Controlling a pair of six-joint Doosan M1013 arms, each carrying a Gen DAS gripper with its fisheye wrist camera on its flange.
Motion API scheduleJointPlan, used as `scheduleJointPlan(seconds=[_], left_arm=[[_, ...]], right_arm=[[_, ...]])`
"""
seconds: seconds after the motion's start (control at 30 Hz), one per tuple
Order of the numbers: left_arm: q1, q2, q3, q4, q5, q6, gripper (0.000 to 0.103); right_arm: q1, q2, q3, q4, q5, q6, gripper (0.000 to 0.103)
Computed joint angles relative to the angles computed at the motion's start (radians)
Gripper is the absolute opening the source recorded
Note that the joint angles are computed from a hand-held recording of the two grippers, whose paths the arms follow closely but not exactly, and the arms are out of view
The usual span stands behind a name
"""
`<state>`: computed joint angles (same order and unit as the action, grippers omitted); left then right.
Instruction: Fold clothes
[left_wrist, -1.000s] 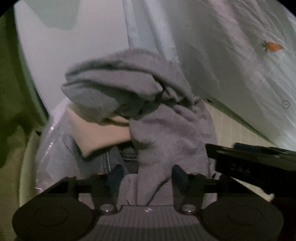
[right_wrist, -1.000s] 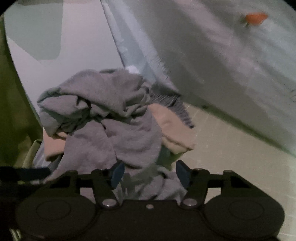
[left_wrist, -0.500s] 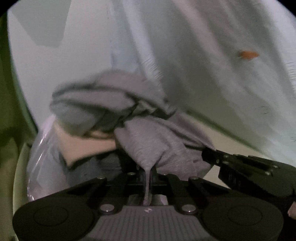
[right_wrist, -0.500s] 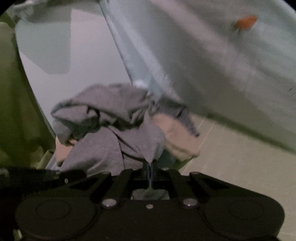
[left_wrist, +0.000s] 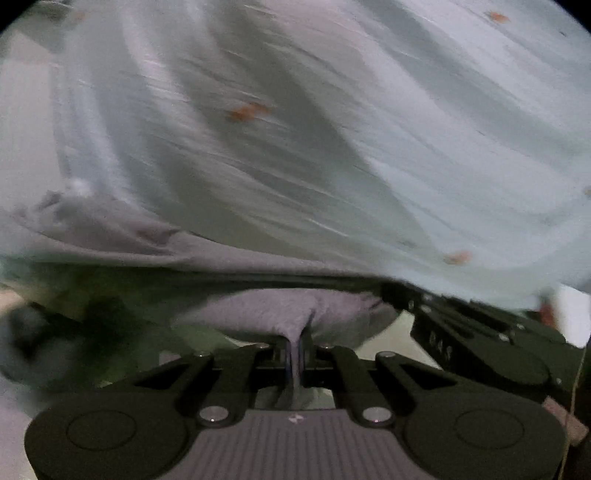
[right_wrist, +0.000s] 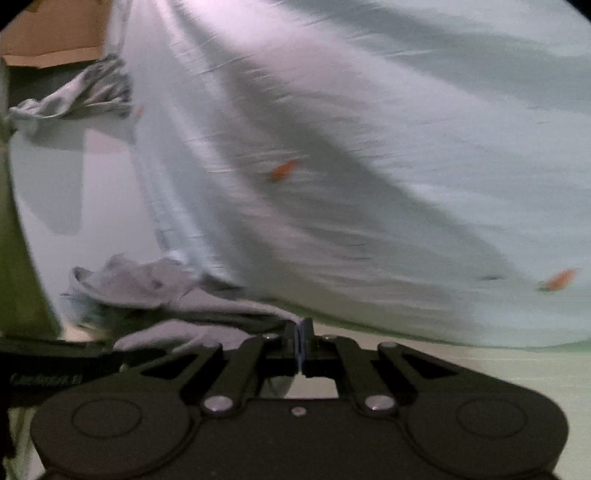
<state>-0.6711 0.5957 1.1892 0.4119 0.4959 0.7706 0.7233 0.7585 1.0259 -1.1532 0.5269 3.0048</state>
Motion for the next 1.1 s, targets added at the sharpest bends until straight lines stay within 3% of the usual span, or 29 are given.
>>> scheduleJointPlan(seconds=[0.13, 0.23, 0.37, 0.4, 0.5, 0.53, 0.63, 0.67, 0.73, 0.77, 0.9, 1.1], left_arm=[[-0.055, 0.05, -0.063, -0.242, 0.003, 0.191, 0.006], [-0.095, 0.081, -0.101, -0.324, 0.034, 0.268, 0.01], [-0.127, 0.082, -0.095, -0.224, 0.077, 0.17, 0.013], [-0.13, 0.081, -0.092, -0.205, 0.088, 0.138, 0.02], [-0.136, 0.082, -0.087, -0.111, 0.162, -0.009, 0.026], [-0.136, 0.084, -0.087, -0.083, 0.192, -0.049, 0.028], [-0.136, 0.083, -0.078, -0.001, 0.266, -0.154, 0.052], [-0.129, 0.083, -0.076, 0.007, 0.284, -0.166, 0.06], [-0.116, 0.083, -0.071, 0.017, 0.318, -0.189, 0.064], [-0.111, 0.069, -0.047, 0.018, 0.323, -0.2, 0.065], [-0.097, 0.077, -0.046, 0.02, 0.375, -0.216, 0.073], [-0.08, 0.098, -0.07, -0.007, 0.424, -0.171, 0.078]], right_arm=[[-0.026, -0.126, 0.217, -0.096, 0.064, 0.141, 0.001], [-0.04, -0.193, 0.346, -0.128, 0.156, 0.191, 0.001], [-0.064, -0.245, 0.457, -0.064, 0.273, 0.239, 0.001], [-0.072, -0.255, 0.478, -0.043, 0.288, 0.237, 0.001], [-0.092, -0.277, 0.523, 0.033, 0.298, 0.225, 0.003], [-0.099, -0.283, 0.535, 0.058, 0.29, 0.226, 0.009], [-0.104, -0.284, 0.551, 0.097, 0.27, 0.241, 0.042], [-0.103, -0.281, 0.552, 0.106, 0.266, 0.242, 0.048], [-0.102, -0.276, 0.556, 0.164, 0.247, 0.224, 0.069], [-0.104, -0.273, 0.555, 0.204, 0.231, 0.212, 0.074], [-0.117, -0.237, 0.539, 0.384, 0.183, 0.146, 0.08], [-0.115, -0.177, 0.484, 0.488, 0.255, 0.062, 0.082]])
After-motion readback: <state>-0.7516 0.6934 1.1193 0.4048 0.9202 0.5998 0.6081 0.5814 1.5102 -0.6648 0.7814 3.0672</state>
